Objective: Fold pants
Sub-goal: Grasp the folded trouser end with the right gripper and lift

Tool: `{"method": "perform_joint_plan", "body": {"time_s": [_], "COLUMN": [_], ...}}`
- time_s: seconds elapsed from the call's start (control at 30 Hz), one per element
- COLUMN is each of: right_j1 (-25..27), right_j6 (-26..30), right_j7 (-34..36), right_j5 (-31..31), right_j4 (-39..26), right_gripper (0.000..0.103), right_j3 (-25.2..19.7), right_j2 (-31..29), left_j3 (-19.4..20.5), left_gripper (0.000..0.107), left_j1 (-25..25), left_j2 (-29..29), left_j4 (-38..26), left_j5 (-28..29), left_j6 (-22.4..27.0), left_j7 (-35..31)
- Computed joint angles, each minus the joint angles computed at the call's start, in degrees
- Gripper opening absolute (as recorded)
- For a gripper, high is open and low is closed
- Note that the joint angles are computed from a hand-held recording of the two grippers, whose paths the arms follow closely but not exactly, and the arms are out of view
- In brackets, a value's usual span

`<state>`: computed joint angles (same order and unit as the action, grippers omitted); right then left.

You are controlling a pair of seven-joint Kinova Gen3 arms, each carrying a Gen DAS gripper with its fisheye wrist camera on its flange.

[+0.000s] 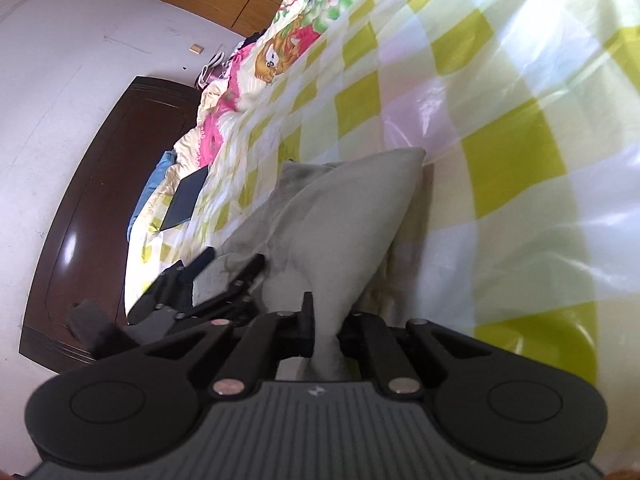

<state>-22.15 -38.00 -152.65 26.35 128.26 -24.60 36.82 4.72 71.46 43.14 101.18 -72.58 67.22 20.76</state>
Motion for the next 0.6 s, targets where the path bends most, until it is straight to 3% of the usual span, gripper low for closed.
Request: {"method": "perform_joint_plan", "body": {"time_s": [0.07, 0.13, 0.23, 0.4, 0.6], "right_j1": [-0.58, 1.13, 0.10, -1.83, -4.26], "right_j6": [0.43, -0.48, -0.07, 3.57, 5.76], "right_j7": [0.25, -0.20, -1.08, -0.59, 1.12], "right_j5": [-0.70, 0.68, -0.34, -2.84, -6.47], "right_j4": [-0.13, -0.79, -1.90, -2.46, -3.14], "right_gripper": [0.006, 0.010, 0.011, 0.006, 0.005], "right_j3": [0.62, -0.68, -0.16, 0.40, 0.87], "right_j2": [-0.33, 1.42, 2.32, -0.25, -3.40], "left_j3": [-2.28, -1.62, 0.71, -1.18, 0.68], "left_gripper": [0.087, 0.087, 0.087, 0.087, 0.087], "left_j1": [2.97, 1.73, -2.23, 1.19, 1.85], "left_j2": [1.44, 2.84, 3.29, 0.71, 0.75], "left_j4": [-0.86, -2.04, -3.08, -1.04, 1.10], "left_j5": [-1.11, -1.48, 0.23, 1.27, 1.56], "left_j6": [3.15, 4.07, 1.09, 0.27, -1.39], "left_j7": [0.71, -1.69, -5.23, -2.31, -1.85]}}
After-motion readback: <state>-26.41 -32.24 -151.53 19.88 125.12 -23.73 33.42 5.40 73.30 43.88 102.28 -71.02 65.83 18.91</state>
